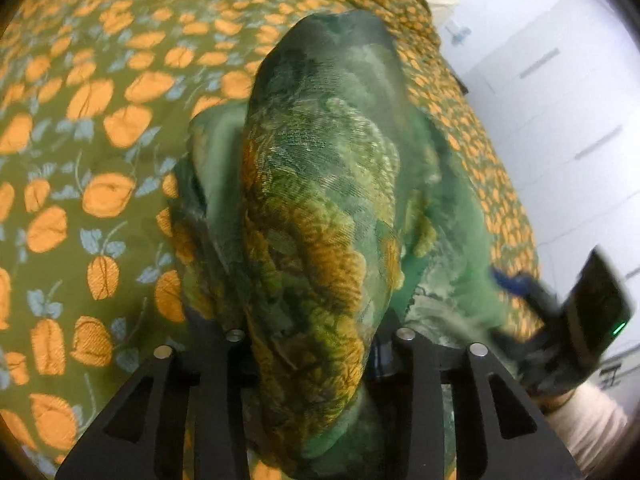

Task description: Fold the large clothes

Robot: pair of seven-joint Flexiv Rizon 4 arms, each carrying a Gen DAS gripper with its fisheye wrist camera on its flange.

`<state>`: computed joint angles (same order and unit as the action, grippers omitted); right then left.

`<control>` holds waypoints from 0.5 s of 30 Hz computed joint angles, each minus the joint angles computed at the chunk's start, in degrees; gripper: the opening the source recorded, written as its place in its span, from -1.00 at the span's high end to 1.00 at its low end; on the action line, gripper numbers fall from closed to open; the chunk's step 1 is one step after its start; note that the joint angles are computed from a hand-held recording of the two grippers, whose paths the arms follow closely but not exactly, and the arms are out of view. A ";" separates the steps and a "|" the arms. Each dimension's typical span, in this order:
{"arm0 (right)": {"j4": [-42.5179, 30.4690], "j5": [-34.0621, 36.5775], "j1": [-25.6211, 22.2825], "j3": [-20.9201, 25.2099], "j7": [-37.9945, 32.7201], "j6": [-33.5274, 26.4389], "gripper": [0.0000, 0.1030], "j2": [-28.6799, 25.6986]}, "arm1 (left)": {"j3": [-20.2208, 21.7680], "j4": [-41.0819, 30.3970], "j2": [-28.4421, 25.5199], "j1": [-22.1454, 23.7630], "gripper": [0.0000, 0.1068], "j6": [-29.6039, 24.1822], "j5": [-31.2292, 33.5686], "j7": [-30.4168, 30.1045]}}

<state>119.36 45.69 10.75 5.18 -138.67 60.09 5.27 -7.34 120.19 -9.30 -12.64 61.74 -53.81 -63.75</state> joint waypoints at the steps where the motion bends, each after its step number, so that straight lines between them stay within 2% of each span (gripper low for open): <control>1: 0.89 -1.20 0.63 0.99 0.95 3.59 -0.35 -2.31 | -0.62 0.50 -0.53 0.32 0.21 -0.02 -4.06 2.45; 2: 1.54 -3.70 0.94 1.65 3.82 6.09 -0.35 -5.07 | -1.78 1.11 -1.34 0.72 0.17 -0.55 -11.76 6.61; 3: 1.53 -3.51 0.74 1.99 4.54 7.17 -0.35 -6.48 | -2.09 1.45 -1.66 0.73 0.13 -1.06 -16.55 9.35; 5: 1.03 -1.62 -0.24 2.83 4.08 7.99 -0.35 -7.73 | -2.26 1.74 -1.98 -0.15 0.09 -0.86 -23.48 13.95; 6: 1.26 -2.80 -0.40 3.36 5.04 8.63 -0.35 -7.88 | -2.13 1.81 -1.89 -0.67 0.06 -0.92 -25.78 15.72; 9: 2.53 -9.19 -0.56 4.27 9.85 8.45 -0.35 -6.95 | -0.91 2.27 -0.49 -1.52 -0.10 -2.74 -27.86 16.25; 11: 1.69 -13.89 -0.89 3.94 13.16 3.27 -0.39 -4.81 | 0.02 3.24 1.49 -2.06 -0.21 -2.98 -28.02 15.43; 12: 0.71 -14.03 -1.15 3.41 12.98 0.74 -0.39 -3.68 | 0.57 3.99 2.87 -2.42 -0.36 -2.25 -27.16 14.67; 14: -2.32 -12.28 -1.34 1.95 11.55 -3.13 -0.39 -1.37 | 1.50 5.43 5.36 -3.09 -0.51 0.13 -24.78 13.79; 15: -3.76 -12.21 -1.19 1.33 11.78 -4.04 -0.39 -1.40 | 1.91 6.17 6.67 -3.30 -0.52 0.63 -24.28 14.12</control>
<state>115.60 33.48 9.56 6.50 -126.88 56.06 3.87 -5.43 126.36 -2.63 -15.94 62.37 -78.09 -49.64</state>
